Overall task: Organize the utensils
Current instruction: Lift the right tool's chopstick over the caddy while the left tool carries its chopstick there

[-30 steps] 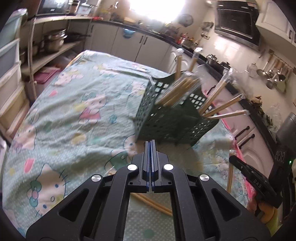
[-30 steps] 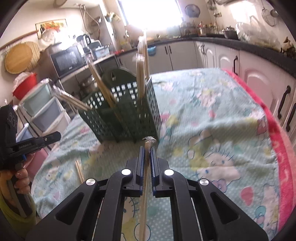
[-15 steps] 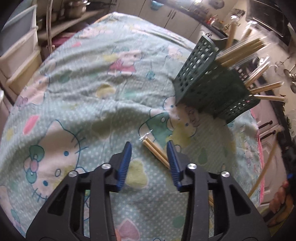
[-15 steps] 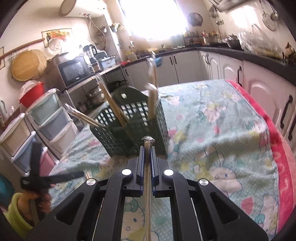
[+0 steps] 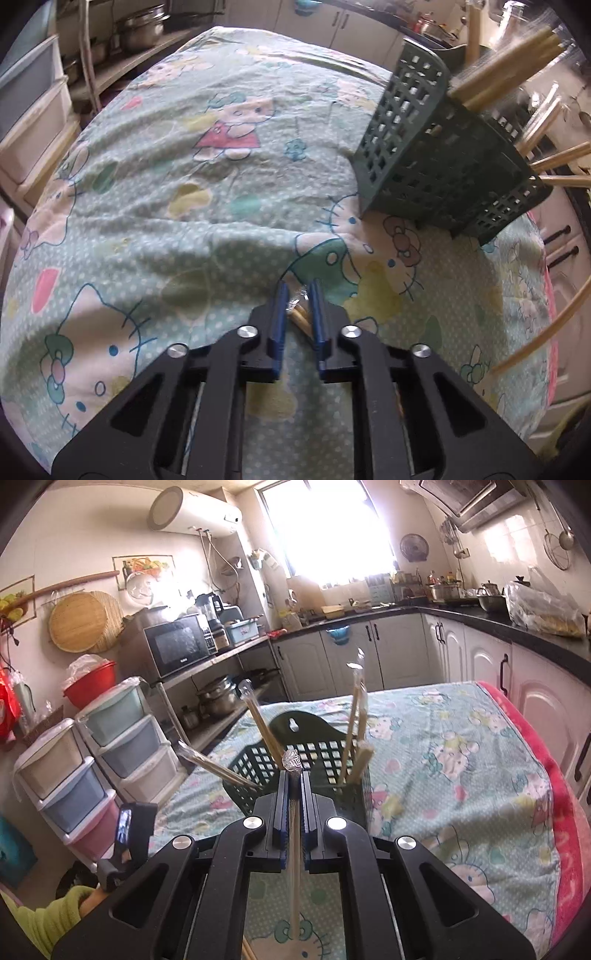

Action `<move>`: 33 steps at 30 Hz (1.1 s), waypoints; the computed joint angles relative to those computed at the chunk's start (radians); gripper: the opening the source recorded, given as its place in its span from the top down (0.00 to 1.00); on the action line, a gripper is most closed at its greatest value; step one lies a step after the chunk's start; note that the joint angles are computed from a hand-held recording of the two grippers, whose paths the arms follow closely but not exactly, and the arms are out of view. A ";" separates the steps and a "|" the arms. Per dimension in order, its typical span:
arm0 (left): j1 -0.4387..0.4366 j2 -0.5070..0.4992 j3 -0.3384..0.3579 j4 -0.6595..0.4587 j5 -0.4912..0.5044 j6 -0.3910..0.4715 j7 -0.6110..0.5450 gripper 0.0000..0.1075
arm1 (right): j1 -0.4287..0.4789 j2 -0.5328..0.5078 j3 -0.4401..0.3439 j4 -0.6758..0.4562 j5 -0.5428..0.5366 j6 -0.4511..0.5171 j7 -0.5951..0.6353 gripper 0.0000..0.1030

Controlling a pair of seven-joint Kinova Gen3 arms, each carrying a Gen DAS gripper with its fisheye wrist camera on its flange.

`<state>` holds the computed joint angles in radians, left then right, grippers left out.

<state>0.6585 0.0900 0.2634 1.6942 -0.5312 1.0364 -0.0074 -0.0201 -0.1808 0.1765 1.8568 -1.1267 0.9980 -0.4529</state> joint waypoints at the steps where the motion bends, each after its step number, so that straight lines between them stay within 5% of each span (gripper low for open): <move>1: -0.016 -0.016 0.015 0.014 -0.001 -0.034 0.003 0.95 | -0.001 0.001 0.001 -0.003 -0.005 0.001 0.003 0.94; 15: 0.084 -0.043 0.085 -0.180 -0.287 -0.034 -0.046 0.97 | 0.005 -0.023 0.036 -0.036 -0.084 0.011 0.040 0.94; 33: 0.170 -0.001 0.044 -0.468 -0.497 0.023 -0.206 0.97 | 0.009 -0.029 0.060 -0.080 -0.180 -0.032 0.060 0.94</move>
<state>0.8282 0.0889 0.3076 1.2266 -1.0279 1.0599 -0.2132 -0.0113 -0.2101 0.2367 1.7767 -1.3065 0.9662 -0.3927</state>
